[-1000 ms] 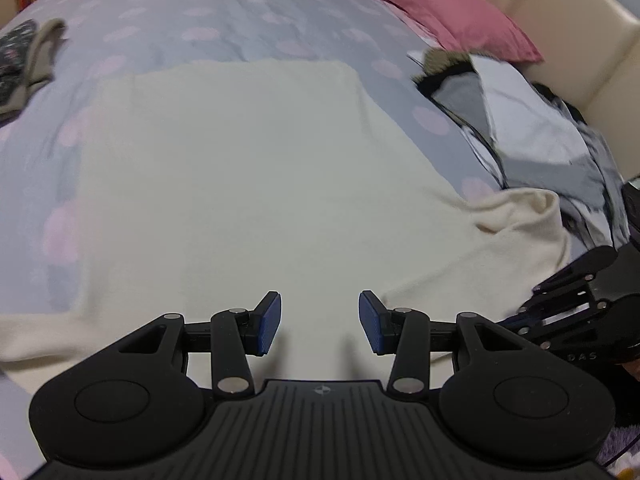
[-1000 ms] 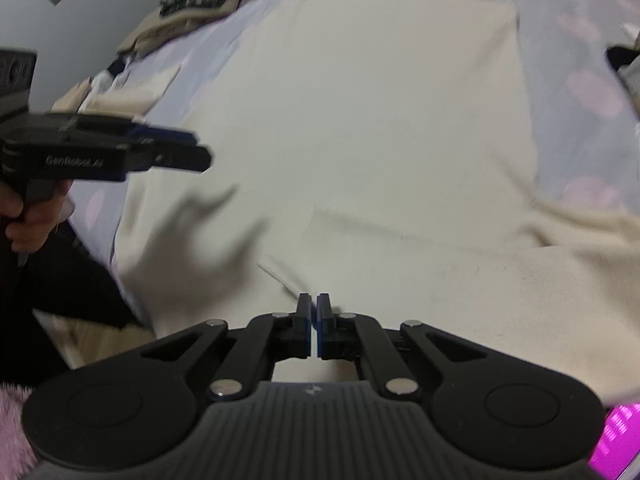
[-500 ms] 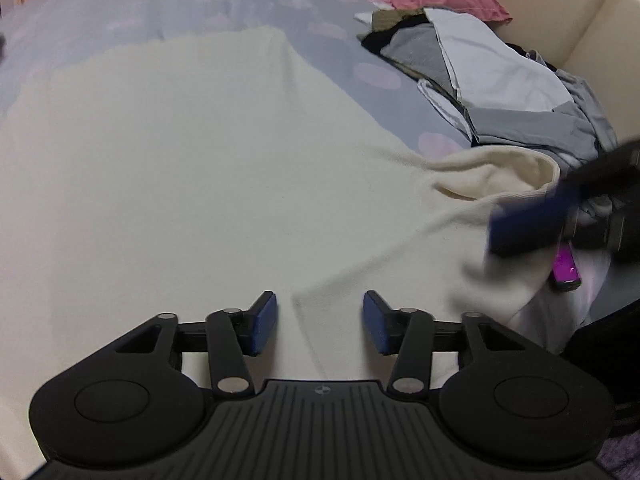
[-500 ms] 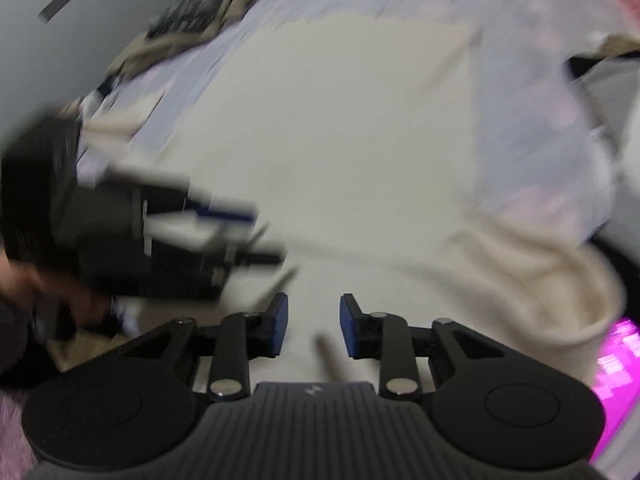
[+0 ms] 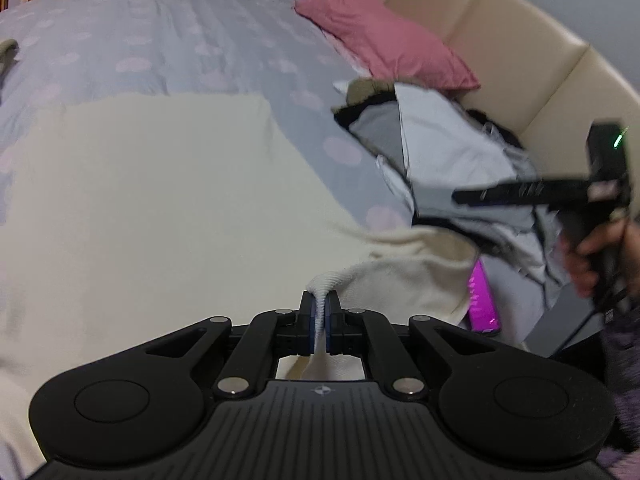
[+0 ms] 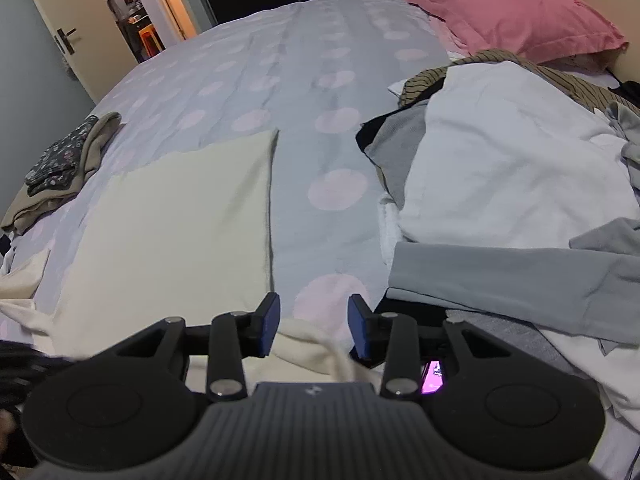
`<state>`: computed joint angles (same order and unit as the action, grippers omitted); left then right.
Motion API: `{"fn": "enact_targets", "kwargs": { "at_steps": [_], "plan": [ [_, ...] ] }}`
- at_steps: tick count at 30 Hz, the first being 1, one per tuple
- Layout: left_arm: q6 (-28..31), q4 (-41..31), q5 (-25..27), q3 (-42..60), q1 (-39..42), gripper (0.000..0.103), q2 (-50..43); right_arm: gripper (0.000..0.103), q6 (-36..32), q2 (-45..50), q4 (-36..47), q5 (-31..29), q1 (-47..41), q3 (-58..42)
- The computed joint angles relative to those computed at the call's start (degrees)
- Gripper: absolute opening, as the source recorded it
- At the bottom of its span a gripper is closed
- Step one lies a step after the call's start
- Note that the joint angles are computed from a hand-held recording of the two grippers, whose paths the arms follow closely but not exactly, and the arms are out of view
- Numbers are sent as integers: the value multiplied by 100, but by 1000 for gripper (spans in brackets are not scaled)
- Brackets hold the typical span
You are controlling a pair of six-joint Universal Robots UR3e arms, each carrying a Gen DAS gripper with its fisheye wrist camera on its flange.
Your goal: Fold clothes
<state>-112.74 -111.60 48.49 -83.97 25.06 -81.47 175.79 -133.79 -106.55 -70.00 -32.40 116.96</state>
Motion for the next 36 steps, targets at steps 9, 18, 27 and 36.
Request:
{"fn": "enact_targets", "kwargs": {
  "at_steps": [9, 18, 27, 36],
  "plan": [
    [-204, -535, 514, 2070, 653, 2, -1176, 41, 248, 426, -487, -385, 489, 135],
    [-1325, 370, 1293, 2789, 833, 2, -2163, 40, 432, 888, -859, -532, 925, 462],
    [-2025, 1308, 2055, 2839, 498, 3, -2611, 40, 1095, 1947, -2022, -84, 1124, 524],
    [-2174, 1845, 2158, 2421, 361, 3, -2632, 40, 1980, 3797, -2054, -813, 2219, -844]
  ]
}}
